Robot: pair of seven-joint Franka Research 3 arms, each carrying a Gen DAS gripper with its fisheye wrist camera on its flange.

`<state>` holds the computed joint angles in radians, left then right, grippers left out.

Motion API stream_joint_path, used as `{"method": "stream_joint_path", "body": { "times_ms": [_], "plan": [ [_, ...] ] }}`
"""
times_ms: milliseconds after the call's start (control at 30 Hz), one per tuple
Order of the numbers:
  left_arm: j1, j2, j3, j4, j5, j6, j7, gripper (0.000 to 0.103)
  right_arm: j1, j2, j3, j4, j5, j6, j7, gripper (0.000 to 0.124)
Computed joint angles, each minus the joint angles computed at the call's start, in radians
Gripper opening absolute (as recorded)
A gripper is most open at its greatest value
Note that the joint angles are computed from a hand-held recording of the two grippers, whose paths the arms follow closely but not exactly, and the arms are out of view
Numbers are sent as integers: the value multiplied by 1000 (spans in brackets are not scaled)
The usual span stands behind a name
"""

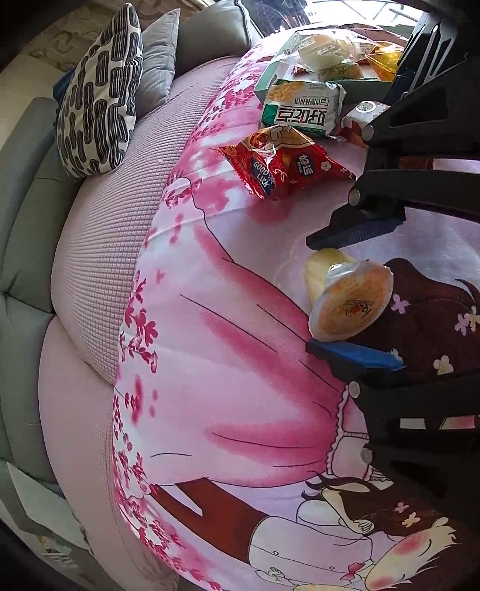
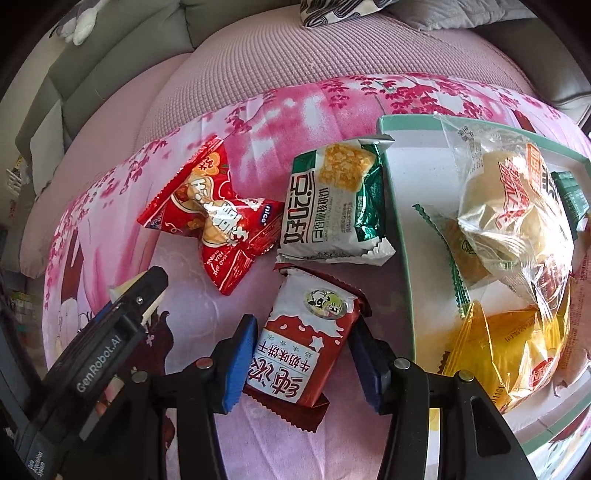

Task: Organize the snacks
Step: 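Close the left tool on the round pastry while the right tool closes on the biscuit packet, then carry the pastry with the left tool over the tray while the right tool carries the biscuit packet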

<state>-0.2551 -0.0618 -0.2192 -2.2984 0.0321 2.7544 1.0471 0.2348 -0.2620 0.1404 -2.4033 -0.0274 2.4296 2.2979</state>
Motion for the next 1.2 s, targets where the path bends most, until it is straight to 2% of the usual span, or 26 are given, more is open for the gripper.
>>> {"method": "stream_joint_path", "body": {
  "times_ms": [100,200,433,900,1033,1200],
  "plan": [
    [-1,-9,3,-9,-17,-3,10,51,-6,-4,31,-5,-85,4,35,55],
    [-3,-23,5,-17,-29,-16,14,51,-8,-27,49,-40,-150,42,71,54],
    [-4,-60,12,-41,-43,-58,17,51,-11,-107,69,-137,-201,131,61,45],
    [-28,-144,22,-106,-83,-106,-11,51,-4,-305,85,-297,-56,226,-36,42],
    [-32,-178,14,-124,-62,-116,-45,51,-21,-368,112,-326,-43,234,-40,42],
    [-56,-211,8,-140,-54,-115,-64,51,-25,-433,112,-360,-7,260,-62,42]
  ]
}}
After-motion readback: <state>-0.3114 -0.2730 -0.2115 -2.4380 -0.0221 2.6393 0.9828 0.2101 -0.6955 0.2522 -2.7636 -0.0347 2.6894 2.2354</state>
